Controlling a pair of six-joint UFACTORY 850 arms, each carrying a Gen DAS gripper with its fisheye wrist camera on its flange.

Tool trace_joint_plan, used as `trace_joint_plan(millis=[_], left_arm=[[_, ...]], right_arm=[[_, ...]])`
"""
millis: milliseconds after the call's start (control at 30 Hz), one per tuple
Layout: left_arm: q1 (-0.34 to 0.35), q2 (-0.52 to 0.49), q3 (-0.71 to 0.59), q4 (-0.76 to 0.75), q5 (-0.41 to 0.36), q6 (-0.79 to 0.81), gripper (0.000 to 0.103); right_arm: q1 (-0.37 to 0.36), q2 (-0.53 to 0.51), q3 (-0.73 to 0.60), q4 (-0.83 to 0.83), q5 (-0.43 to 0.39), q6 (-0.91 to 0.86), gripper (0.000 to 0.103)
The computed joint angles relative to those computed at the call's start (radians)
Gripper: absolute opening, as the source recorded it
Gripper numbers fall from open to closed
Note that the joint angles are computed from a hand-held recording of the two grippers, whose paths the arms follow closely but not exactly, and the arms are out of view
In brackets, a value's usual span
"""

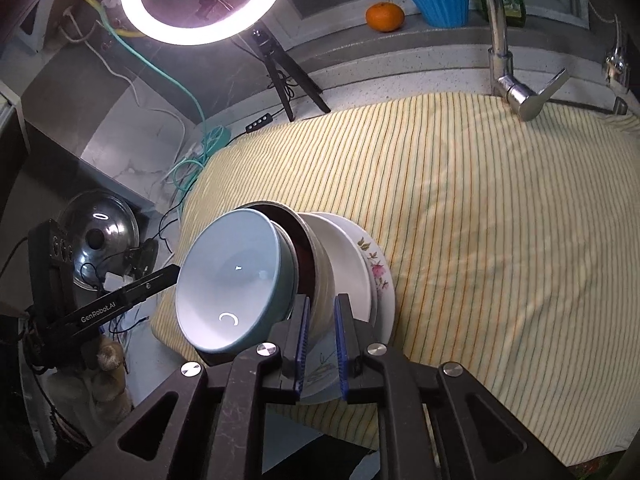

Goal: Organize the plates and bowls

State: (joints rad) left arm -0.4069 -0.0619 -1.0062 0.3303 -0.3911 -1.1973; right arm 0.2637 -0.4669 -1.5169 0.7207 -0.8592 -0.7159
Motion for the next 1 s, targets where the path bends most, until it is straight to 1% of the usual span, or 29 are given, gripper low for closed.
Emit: trace_joint_plan(millis=[33,100,167,200,367,433,467,600,667,733,767,867,900,933,967,1000], left_arm=[[-0.003,0.005,0.002,0.019,-0.005,-0.011,0.008],[-0.014,0.012,0.004,0.057,-0.018,-0.031,0.008],[-0.024,0.019,0.005,0.081,-0.032,-0.036,0.01],[-0.03,0.022,0.006,0.092,-0.037,-0.04,0.013],[-0.066,0.044,0.013,0.167,-0.073,-0.078,0.013],[-0.078,0.055,0.02,0.184,-0.082,-0.09,0.02],[-0.086,0.06,0.023,0.201,-0.091,-0.102,0.022],[-0.118,0.079,0.033,0.276,-0.127,-0.153,0.023],[-0.136,0.084,0.035,0.315,-0.151,-0.177,0.029],[-0.153,0.089,0.038,0.358,-0.173,-0.213,0.04],[-0.163,0.09,0.04,0.383,-0.189,-0.231,0.042],[-0.182,0.09,0.038,0.414,-0.223,-0.246,0.049],[-0.184,0.089,0.036,0.416,-0.23,-0.244,0.052],[-0.185,0.089,0.035,0.418,-0.236,-0.242,0.054],[-0.187,0.09,0.033,0.423,-0.245,-0.242,0.054],[-0.188,0.09,0.033,0.428,-0.25,-0.243,0.054]], right_arm=[[0.0,0.014,0.016,0.002,0.026,-0.007,0.015],[-0.003,0.038,0.044,0.021,0.064,-0.018,0.024],[-0.008,0.065,0.078,0.048,0.107,-0.023,0.028],[-0.012,0.079,0.095,0.066,0.128,-0.028,0.028],[0.0,0.141,0.166,0.065,0.23,-0.02,0.029],[0.011,0.168,0.198,0.046,0.264,-0.002,0.033],[0.016,0.18,0.212,0.042,0.276,0.001,0.036],[0.047,0.236,0.277,-0.017,0.344,0.032,0.038],[0.066,0.262,0.305,-0.075,0.375,0.075,0.039],[0.083,0.285,0.329,-0.107,0.394,0.1,0.042],[0.088,0.294,0.339,-0.112,0.402,0.106,0.045],[0.105,0.322,0.371,-0.13,0.436,0.133,0.046],[0.109,0.327,0.378,-0.136,0.441,0.145,0.046],[0.113,0.329,0.381,-0.143,0.443,0.158,0.047],[0.115,0.329,0.382,-0.149,0.443,0.171,0.051],[0.117,0.331,0.384,-0.155,0.444,0.183,0.058]])
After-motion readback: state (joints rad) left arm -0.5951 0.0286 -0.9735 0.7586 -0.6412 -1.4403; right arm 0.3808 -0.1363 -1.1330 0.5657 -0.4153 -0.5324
